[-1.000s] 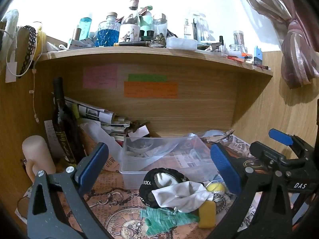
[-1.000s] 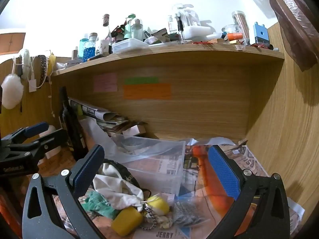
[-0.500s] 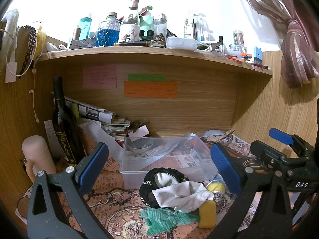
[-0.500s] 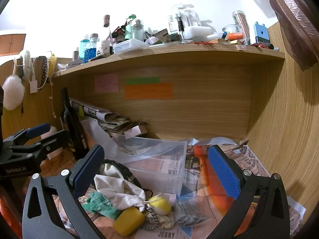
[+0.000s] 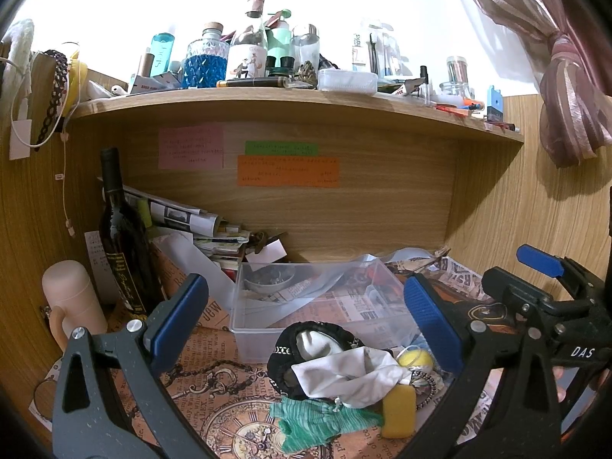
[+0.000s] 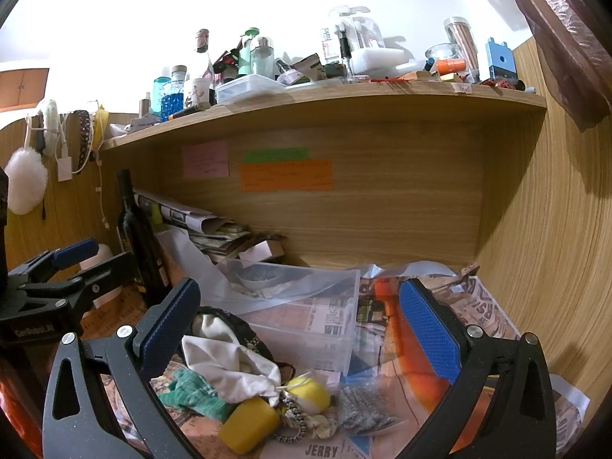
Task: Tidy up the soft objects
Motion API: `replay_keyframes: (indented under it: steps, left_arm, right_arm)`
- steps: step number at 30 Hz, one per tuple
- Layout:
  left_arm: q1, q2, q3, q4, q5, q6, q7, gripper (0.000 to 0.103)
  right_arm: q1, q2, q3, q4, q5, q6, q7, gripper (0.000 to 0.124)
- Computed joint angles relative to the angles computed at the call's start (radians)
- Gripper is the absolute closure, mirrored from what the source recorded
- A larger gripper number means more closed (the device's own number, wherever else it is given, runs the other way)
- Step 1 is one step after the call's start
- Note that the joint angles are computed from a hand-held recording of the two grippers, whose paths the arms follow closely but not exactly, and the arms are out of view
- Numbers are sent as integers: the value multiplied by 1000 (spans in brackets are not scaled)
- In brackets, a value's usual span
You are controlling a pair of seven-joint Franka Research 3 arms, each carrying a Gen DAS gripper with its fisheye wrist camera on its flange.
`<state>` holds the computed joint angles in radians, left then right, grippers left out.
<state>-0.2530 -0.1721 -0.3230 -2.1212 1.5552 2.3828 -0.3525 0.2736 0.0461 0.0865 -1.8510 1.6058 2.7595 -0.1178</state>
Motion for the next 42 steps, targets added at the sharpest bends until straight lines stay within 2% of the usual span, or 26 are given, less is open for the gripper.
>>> replay_keyframes:
  steps: [42]
  left_arm:
    - [-2, 15, 5, 12, -1, 9, 0, 0]
  right_arm:
    - [-4, 1, -2, -5, 3, -16, 2, 21]
